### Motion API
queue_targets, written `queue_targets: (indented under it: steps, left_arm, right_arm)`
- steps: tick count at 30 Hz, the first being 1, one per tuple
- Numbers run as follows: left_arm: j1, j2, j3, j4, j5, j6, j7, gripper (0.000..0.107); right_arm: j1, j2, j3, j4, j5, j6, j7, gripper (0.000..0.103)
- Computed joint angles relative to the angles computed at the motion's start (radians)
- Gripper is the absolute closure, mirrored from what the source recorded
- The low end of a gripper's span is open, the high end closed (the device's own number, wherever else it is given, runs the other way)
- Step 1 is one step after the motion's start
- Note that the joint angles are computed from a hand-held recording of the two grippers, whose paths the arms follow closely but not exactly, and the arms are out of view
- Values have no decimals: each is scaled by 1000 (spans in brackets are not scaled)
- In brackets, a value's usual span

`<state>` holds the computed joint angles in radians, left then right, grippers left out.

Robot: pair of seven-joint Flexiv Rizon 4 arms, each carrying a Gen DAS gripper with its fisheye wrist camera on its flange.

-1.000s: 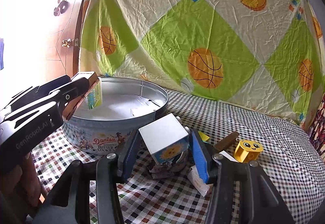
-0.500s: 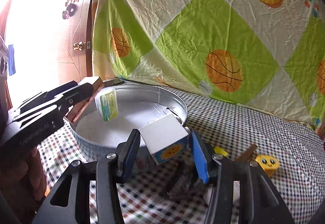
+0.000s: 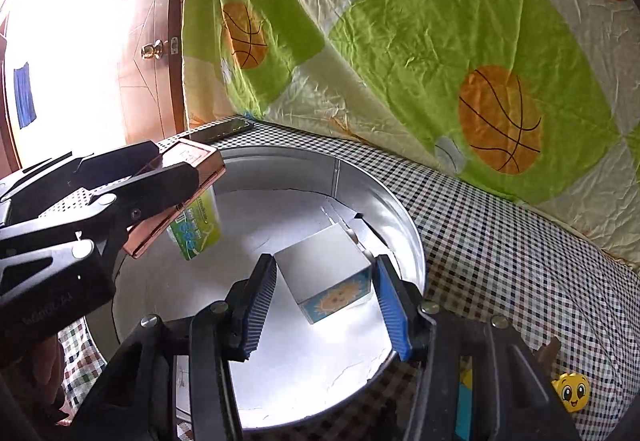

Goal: Organize rigid objects
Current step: 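Lower both items into the tin and open both tools, then move both open tools back toward the remaining objects on the table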

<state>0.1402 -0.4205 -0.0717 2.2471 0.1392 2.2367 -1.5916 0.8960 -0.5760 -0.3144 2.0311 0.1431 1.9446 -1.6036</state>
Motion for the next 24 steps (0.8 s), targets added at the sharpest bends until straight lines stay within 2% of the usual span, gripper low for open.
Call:
queue_targets:
  steps: [3,4,5,6,8,14,17,19,22,24]
  left_arm:
    - [-36,-9,25,-13,-45,-30,38,63]
    - [-45,-16,32,-13,-61,-15,42,63]
    - [-52,-18,38,-13,-77,-12,48,56]
    - [-53,-18,39,-13,-86,-15,51,48]
    - [-32,-17,27,-9,-78,-2,32,39]
    - [-69,-1,57,61,-104,126,21,24]
    - [-108,-5,66,103,-122,213,32,17]
    - [-137,-12,63,128,-133,254,43,15]
    - [-162,-23,44,158,-127,295,32,12]
    - [-183,-31,36,166,-126,304,39,6]
  right_arm:
    - [-17,-7,14,-15,-8,-14,10,49]
    - [-30,-6,27,-17,-17,-19,15,45]
    - [-33,-5,29,-15,-20,-17,20,38]
    - [-29,-3,24,-9,-16,-6,23,37]
    - [-27,4,23,2,-8,12,21,34]
    - [-26,85,28,139,94,148,-72,33]
    - [-51,118,46,206,169,206,-116,23]
    - [-48,129,35,248,249,241,-151,21]
    - [-92,138,62,286,300,242,-181,20]
    - [-127,139,89,298,308,228,-201,20]
